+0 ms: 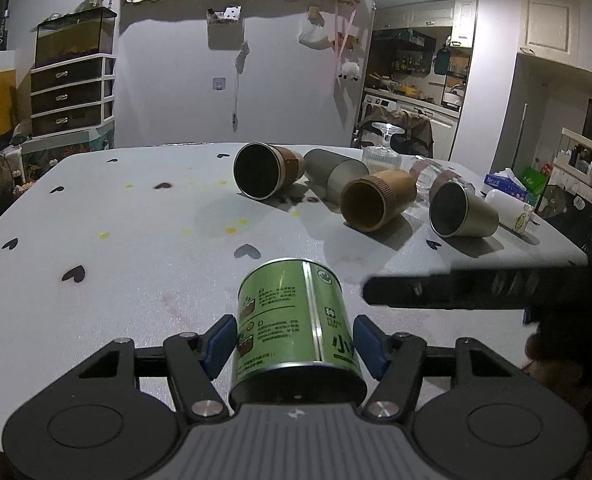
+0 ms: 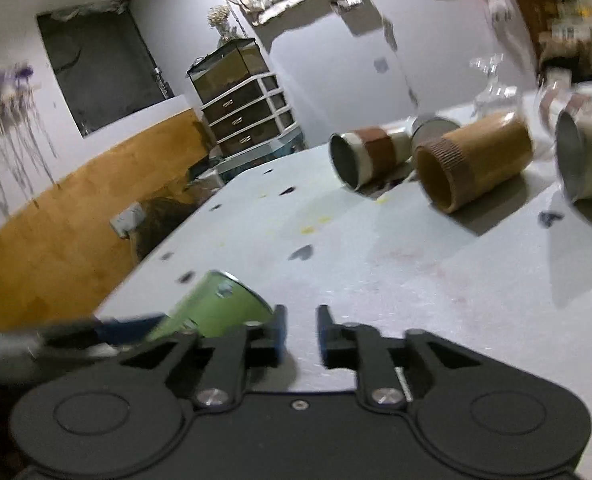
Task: Flip cup upright
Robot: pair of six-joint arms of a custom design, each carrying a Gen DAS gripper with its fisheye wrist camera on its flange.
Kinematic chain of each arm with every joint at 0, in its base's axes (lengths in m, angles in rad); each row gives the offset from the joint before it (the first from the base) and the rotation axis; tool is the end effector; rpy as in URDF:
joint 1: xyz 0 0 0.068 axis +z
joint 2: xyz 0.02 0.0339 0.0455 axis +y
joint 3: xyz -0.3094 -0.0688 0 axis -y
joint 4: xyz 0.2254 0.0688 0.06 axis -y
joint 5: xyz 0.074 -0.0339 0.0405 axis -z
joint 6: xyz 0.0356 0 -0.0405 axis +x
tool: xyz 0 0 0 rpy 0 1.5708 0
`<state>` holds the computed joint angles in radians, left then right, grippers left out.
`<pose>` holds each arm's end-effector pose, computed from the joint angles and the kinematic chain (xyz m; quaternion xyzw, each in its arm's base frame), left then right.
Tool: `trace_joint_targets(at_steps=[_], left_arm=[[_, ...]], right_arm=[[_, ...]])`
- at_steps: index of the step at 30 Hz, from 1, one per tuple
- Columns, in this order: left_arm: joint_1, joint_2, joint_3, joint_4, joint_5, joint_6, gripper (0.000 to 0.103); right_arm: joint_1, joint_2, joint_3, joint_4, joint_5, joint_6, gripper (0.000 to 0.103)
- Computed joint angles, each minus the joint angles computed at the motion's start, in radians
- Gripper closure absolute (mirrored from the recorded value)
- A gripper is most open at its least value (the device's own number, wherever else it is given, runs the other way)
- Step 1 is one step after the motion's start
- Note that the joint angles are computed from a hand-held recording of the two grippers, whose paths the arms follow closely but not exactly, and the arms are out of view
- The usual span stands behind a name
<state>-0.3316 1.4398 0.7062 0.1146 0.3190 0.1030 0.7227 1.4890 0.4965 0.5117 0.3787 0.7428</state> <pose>0.2564 -0.1001 0.2513 0.2603 0.8413 -0.1918 0.4333 0.2060 0.1641 0.2164 0.1060 0.8388 0.2209 0.4861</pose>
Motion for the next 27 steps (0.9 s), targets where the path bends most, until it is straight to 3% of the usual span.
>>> trace_joint_targets(at_steps=[1, 3, 6, 10, 16, 27], left_arm=[[0.001, -0.001, -0.002, 0.002, 0.001, -0.001, 0.038], [0.002, -0.002, -0.007, 0.009, 0.004, -0.003, 0.038], [-0.003, -0.003, -0.009, 0.013, -0.001, 0.003, 0.038], [-0.001, -0.004, -0.012, 0.015, 0.004, 0.012, 0.038], [0.014, -0.005, -0.013, 0.010, 0.033, 0.036, 0.039], [0.084, -0.013, -0.027, 0.020, 0.113, 0.060, 0.036]], right_arm=[[-0.031, -0.011, 0.009, -0.010, -0.072, 0.029, 0.064], [-0.097, -0.016, 0.023, -0.002, -0.226, 0.112, 0.041], [-0.144, 0.009, 0.088, -0.060, -0.333, 0.202, 0.032], [-0.200, 0.077, 0.183, -0.157, -0.462, 0.351, 0.030], [-0.230, 0.175, 0.326, -0.290, -0.575, 0.460, 0.023], [-0.220, 0.229, 0.506, -0.521, -0.611, 0.329, 0.028]])
